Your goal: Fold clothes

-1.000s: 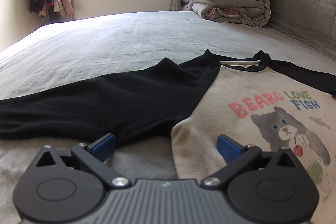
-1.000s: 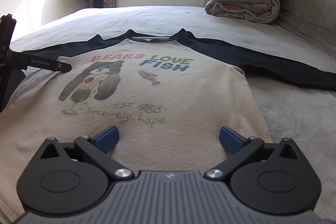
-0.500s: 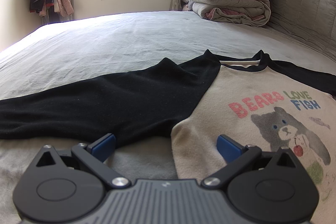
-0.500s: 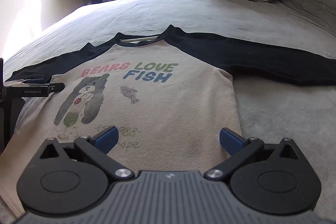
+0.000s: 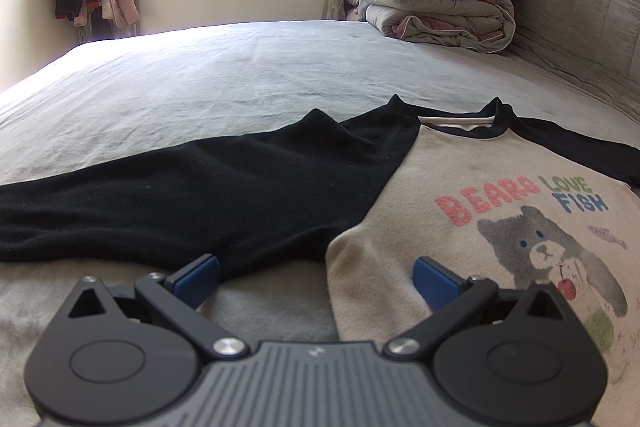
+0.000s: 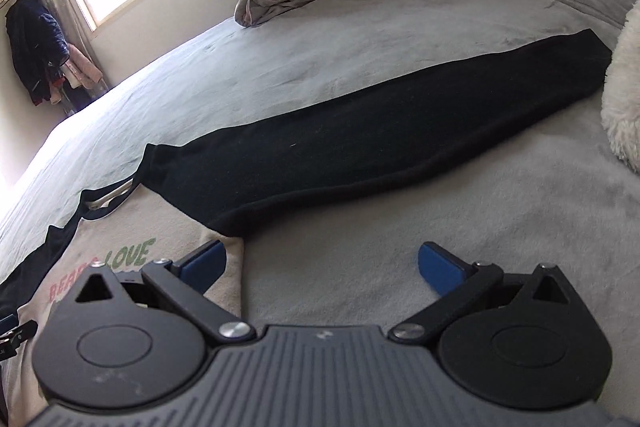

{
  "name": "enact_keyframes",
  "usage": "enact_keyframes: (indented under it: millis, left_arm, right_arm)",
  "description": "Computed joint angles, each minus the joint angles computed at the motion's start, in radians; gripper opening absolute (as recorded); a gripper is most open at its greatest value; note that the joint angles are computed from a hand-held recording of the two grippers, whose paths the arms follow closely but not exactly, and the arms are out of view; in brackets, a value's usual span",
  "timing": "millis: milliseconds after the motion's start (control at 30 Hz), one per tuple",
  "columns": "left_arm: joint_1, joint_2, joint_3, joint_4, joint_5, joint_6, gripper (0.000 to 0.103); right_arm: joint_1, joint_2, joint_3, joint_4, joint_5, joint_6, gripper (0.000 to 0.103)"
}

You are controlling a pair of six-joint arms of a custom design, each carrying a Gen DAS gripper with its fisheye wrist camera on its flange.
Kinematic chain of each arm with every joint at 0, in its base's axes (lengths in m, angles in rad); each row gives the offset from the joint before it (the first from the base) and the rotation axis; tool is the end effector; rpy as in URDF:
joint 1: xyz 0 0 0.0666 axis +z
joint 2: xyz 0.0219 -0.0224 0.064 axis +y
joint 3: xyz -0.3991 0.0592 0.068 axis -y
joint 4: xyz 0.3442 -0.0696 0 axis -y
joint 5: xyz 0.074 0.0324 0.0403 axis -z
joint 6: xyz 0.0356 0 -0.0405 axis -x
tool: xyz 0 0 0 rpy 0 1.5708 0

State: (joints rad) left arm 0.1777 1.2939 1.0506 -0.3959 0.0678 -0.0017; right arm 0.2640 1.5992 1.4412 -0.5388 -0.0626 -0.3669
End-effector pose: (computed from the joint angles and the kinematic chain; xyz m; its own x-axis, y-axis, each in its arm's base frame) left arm 0.3942 0.0679 0.3847 -0.5874 -0.1038 -0.8026 -0.1218 0.9918 -0.0391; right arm 0.5063 0.1388 0.4030 -0.6883 0.1848 -0.7015 -0.0641 0.9477 0.3126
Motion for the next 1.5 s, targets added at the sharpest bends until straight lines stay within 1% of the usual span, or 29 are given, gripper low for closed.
enact_keyframes:
  millis: [67, 133, 200, 333, 467, 533, 600, 733, 833, 900, 967, 1033, 1200, 1267, 1333, 1433, 1500]
  left_arm:
    - [0.004, 0.000, 0.000, 0.001, 0.009, 0.004, 0.103]
    - [-0.004, 0.001, 0.001, 0.000, -0.006, -0.003, 0.103]
    - [-0.011, 0.001, 0.002, -0.002, -0.021, -0.010, 0.103]
    - [-0.011, 0.000, 0.002, -0.003, -0.024, -0.014, 0.103]
    - [-0.016, 0.000, 0.002, -0.004, -0.035, -0.020, 0.103]
    - [-0.015, 0.000, 0.002, -0.004, -0.032, -0.019, 0.103]
    - [-0.012, 0.000, 0.001, -0.002, -0.026, -0.016, 0.103]
    - [-0.013, 0.002, 0.006, -0.010, -0.027, -0.014, 0.103]
    - [-0.042, -0.001, 0.020, -0.028, -0.098, -0.030, 0.103]
    - [-0.063, -0.003, 0.029, -0.039, -0.148, -0.041, 0.103]
    - [-0.080, -0.007, 0.042, -0.061, -0.178, -0.046, 0.103]
    - [-0.092, -0.010, 0.058, -0.083, -0.192, -0.040, 0.103]
    - [-0.129, -0.018, 0.082, -0.105, -0.227, -0.018, 0.103]
    - [-0.139, -0.018, 0.089, -0.116, -0.222, -0.006, 0.103]
    - [-0.139, -0.018, 0.099, -0.134, -0.195, 0.021, 0.103]
    - [-0.138, -0.007, 0.137, -0.206, -0.162, 0.061, 0.103]
    - [-0.139, -0.010, 0.149, -0.230, -0.130, 0.073, 0.103]
  right_arm:
    - [0.008, 0.014, 0.028, -0.032, 0.020, 0.033, 0.103]
    - [0.007, 0.024, 0.046, -0.046, 0.026, 0.044, 0.103]
    - [-0.003, 0.031, 0.051, -0.047, 0.012, 0.019, 0.103]
    - [-0.017, 0.038, 0.057, -0.047, -0.012, -0.020, 0.103]
    - [-0.025, 0.052, 0.095, -0.100, -0.023, -0.004, 0.103]
    - [-0.031, 0.052, 0.097, -0.105, -0.026, -0.022, 0.103]
    - [-0.046, 0.050, 0.093, -0.098, -0.050, -0.068, 0.103]
    - [-0.084, 0.044, 0.081, -0.069, -0.130, -0.199, 0.103]
    - [-0.112, 0.035, 0.068, -0.046, -0.182, -0.292, 0.103]
    - [-0.128, 0.026, 0.062, -0.038, -0.192, -0.342, 0.103]
    - [-0.144, 0.015, 0.054, -0.028, -0.192, -0.387, 0.103]
    - [-0.159, 0.005, 0.043, -0.014, -0.187, -0.428, 0.103]
    - [-0.195, -0.010, 0.019, 0.017, -0.187, -0.505, 0.103]
    - [-0.206, -0.013, 0.010, 0.035, -0.205, -0.525, 0.103]
    - [-0.215, -0.020, -0.003, 0.059, -0.219, -0.536, 0.103]
    - [-0.221, -0.032, -0.022, 0.085, -0.200, -0.553, 0.103]
    - [-0.224, -0.040, -0.036, 0.098, -0.176, -0.570, 0.102]
